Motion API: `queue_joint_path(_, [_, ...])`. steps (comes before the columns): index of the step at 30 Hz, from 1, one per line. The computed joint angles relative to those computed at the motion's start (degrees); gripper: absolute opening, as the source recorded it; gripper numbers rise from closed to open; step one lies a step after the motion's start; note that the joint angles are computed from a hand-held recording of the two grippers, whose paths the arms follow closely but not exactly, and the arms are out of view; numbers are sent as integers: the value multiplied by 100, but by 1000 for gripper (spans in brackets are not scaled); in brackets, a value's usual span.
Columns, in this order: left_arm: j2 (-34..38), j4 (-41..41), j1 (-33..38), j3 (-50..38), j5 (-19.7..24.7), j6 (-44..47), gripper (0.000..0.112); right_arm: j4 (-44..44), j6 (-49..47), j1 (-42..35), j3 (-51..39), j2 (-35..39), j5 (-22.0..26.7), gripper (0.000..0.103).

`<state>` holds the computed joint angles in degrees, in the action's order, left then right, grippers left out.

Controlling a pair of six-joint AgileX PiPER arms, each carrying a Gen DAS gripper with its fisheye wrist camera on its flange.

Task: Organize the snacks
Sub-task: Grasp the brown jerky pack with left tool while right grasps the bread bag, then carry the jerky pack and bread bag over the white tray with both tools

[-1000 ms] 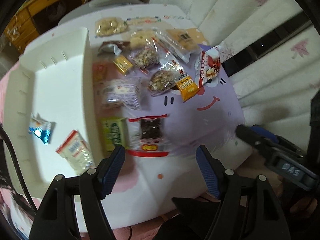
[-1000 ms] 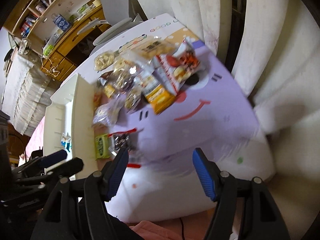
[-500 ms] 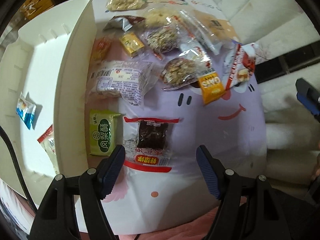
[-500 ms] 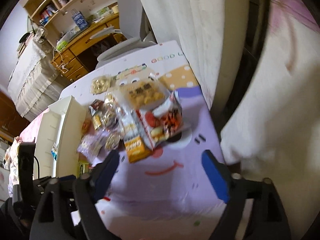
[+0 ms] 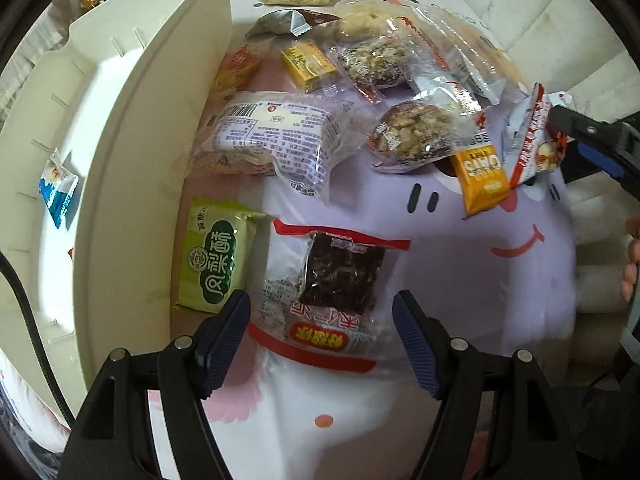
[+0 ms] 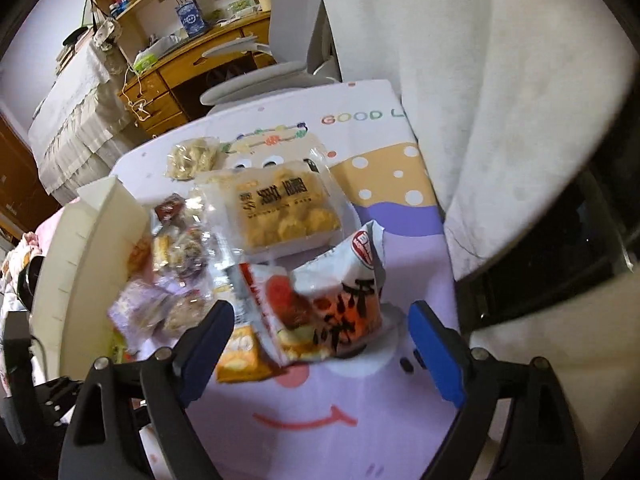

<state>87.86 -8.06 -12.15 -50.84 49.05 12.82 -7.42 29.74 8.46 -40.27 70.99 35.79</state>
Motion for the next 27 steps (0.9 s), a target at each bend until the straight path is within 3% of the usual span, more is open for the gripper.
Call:
queue_joint_path(7, [-42, 448, -512, 345, -737, -686, 72, 130, -647, -246, 145, 588, -732, 89])
queue_joint_path(12, [188, 491, -628, 166, -831, -955, 72, 468, -1386, -336, 69, 943, -979, 89])
queue_joint_path(16, [338, 510, -627, 79, -886, -982, 72, 447, -1382, -315, 76, 1087, -1136, 89])
queue_joint_path(20, [423, 627, -691, 29, -881, -1128, 66, 775, -1609, -332, 113, 1139, -1282, 74])
queue_joint_path(25, [287, 528, -663, 182, -977, -1004, 59, 648, -1332, -254, 162, 1053, -1252, 69])
queue_joint_path(27, [214, 601, -689, 282, -1093, -1039, 42, 673, -1289, -257, 178, 1007, -1185, 68])
